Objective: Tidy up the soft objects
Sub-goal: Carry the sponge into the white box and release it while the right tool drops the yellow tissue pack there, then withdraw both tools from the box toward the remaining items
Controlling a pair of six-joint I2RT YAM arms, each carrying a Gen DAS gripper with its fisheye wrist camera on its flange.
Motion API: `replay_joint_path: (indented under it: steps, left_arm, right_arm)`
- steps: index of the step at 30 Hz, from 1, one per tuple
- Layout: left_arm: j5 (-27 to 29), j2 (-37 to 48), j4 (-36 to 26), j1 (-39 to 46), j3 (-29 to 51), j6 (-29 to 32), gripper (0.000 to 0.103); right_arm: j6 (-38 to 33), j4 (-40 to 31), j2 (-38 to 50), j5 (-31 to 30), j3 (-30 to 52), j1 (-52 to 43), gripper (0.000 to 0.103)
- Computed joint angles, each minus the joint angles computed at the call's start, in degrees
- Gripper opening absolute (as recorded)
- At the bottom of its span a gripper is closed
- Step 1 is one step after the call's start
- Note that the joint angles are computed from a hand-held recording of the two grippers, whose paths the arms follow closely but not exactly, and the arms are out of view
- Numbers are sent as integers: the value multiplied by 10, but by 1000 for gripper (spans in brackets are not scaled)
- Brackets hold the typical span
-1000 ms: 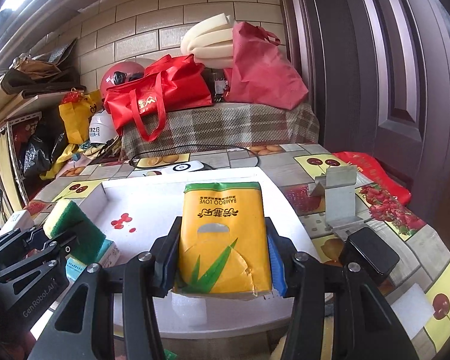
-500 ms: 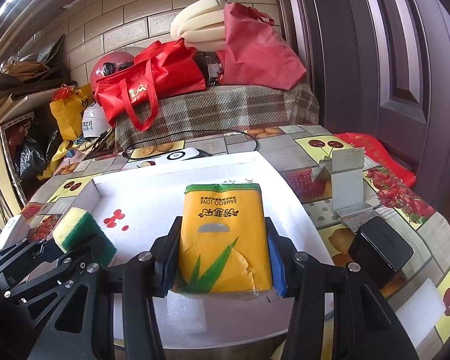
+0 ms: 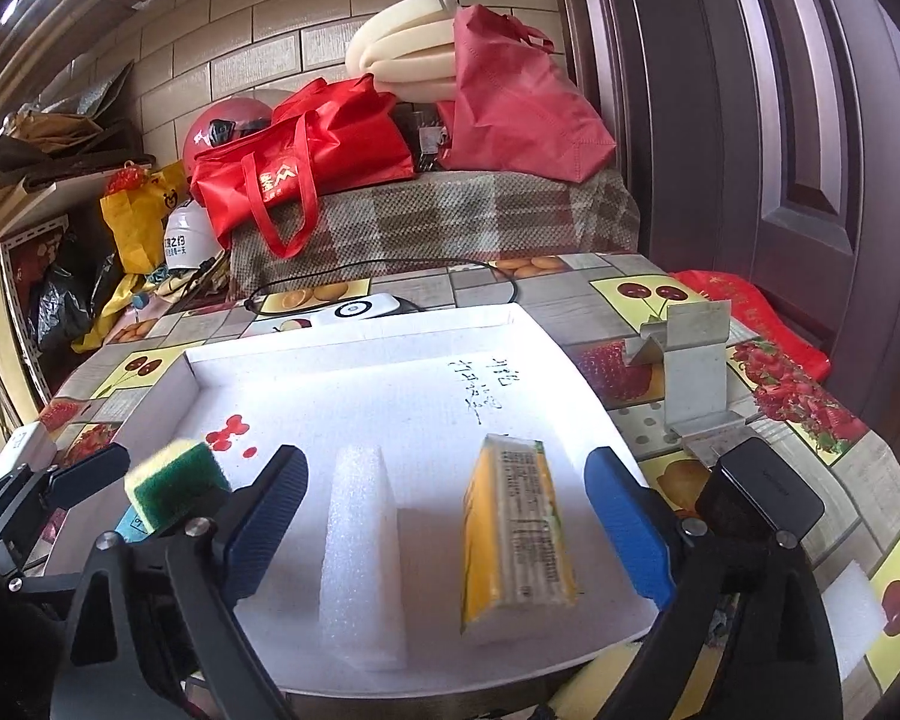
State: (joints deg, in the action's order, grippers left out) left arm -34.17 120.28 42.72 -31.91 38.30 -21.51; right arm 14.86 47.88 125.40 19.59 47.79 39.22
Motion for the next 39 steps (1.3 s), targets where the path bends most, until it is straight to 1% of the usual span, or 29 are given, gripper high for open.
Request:
replay_joint_path:
  steps: [1,2,8,14,18,22,26,29,31,39]
  left_arm:
    - [-6,0,0,-2,0,1,95]
    - [-10,0,-3,-3,2,1,103]
    - [-45,-2,0,-15,-2,0,103]
    - [-51,-2,8,-17,-6,2,103]
    - [-60,-5,35,-22,-21,4,103]
    - [-82,-6,80,-30,-43,3,103]
    - [-101,-7,96,-36,-52,-3,103]
    - [-104,-7,96,-38,-54,-5,103]
    - [-109,-6,107,-42,-63,-9,103]
    - [-115,-15,142,-54,-106,-32,103]
  right_arm:
    - [0,0,0,0,0,0,100]
    - [-1,2,0,0,-1,0,103]
    - [-10,22,0,11,-10,4,103]
    - [-13,34,0,15,-15,6,103]
    - [-16,59,0,19,-26,8,103]
    - [-17,113,-1,30,-53,13,103]
    - [-23,161,1,50,-73,21,103]
    - [-23,158,-3,52,-77,22,103]
    - [-19,158,-6,50,-82,20,103]
    - [-13,196,-17,63,-126,23,103]
